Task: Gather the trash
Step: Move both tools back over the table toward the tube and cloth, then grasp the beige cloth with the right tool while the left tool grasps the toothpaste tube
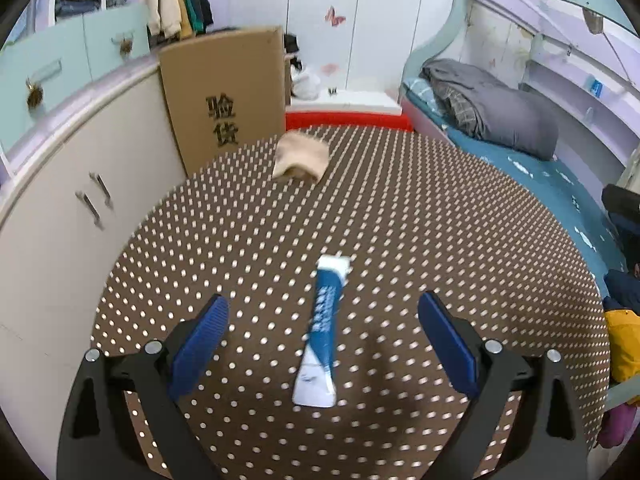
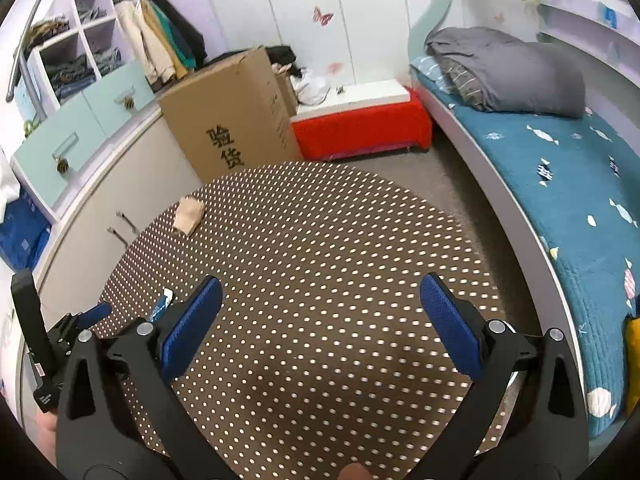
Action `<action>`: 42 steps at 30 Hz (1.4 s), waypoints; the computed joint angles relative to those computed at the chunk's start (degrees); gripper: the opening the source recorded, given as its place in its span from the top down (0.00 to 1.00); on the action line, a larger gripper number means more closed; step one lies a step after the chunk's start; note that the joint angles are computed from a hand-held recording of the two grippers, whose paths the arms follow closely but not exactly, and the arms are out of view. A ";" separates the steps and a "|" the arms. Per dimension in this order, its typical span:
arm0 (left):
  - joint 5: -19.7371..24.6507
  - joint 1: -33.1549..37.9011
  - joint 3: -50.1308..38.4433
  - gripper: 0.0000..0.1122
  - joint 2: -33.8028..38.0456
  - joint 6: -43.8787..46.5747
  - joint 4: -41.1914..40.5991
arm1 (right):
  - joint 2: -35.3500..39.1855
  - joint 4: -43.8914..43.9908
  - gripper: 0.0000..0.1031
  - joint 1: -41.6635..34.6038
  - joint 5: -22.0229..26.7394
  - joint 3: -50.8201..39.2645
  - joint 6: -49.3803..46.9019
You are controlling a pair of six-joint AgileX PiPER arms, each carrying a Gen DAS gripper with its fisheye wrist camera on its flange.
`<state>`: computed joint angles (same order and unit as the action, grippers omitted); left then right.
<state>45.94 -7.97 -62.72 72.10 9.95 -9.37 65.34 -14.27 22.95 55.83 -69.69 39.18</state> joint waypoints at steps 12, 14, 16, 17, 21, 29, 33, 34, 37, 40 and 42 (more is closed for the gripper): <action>-0.20 2.73 1.68 0.91 4.02 13.42 -7.19 | 12.11 3.02 0.06 2.30 -2.83 -6.21 -4.39; 1.15 5.30 1.05 0.92 4.72 16.20 -11.16 | 15.36 5.04 0.06 2.28 -3.53 -8.40 -6.81; 0.45 7.13 1.18 0.92 4.56 16.76 -11.76 | 19.14 6.26 0.06 2.77 -3.67 -11.44 -8.78; 1.00 9.08 0.84 0.92 4.75 18.16 -13.78 | 22.13 7.08 0.06 3.29 -3.82 -14.10 -10.06; 0.81 13.23 -0.72 0.92 5.33 18.95 -15.66 | 31.89 9.59 0.06 4.81 -3.43 -23.88 -14.08; 1.28 18.51 -6.46 0.92 8.86 17.45 -16.62 | 53.16 10.73 0.06 6.12 3.02 -50.38 -16.07; 0.93 18.94 -6.91 0.92 9.59 16.46 -16.59 | 61.95 9.64 0.11 7.08 7.38 -63.53 -16.44; 0.98 19.05 -7.04 0.92 9.79 16.30 -16.66 | 64.56 9.05 0.20 7.48 9.71 -67.78 -16.81; 1.00 18.90 -7.30 0.92 10.08 15.60 -16.45 | 67.41 3.95 0.70 9.43 11.49 -72.41 -17.75; 1.20 18.66 -7.21 0.92 9.43 15.03 -16.16 | 62.69 8.11 0.75 8.18 7.15 -64.44 -18.86; 1.25 18.39 -7.11 0.92 8.65 14.85 -16.15 | 56.04 8.14 0.75 7.96 1.06 -53.47 -18.88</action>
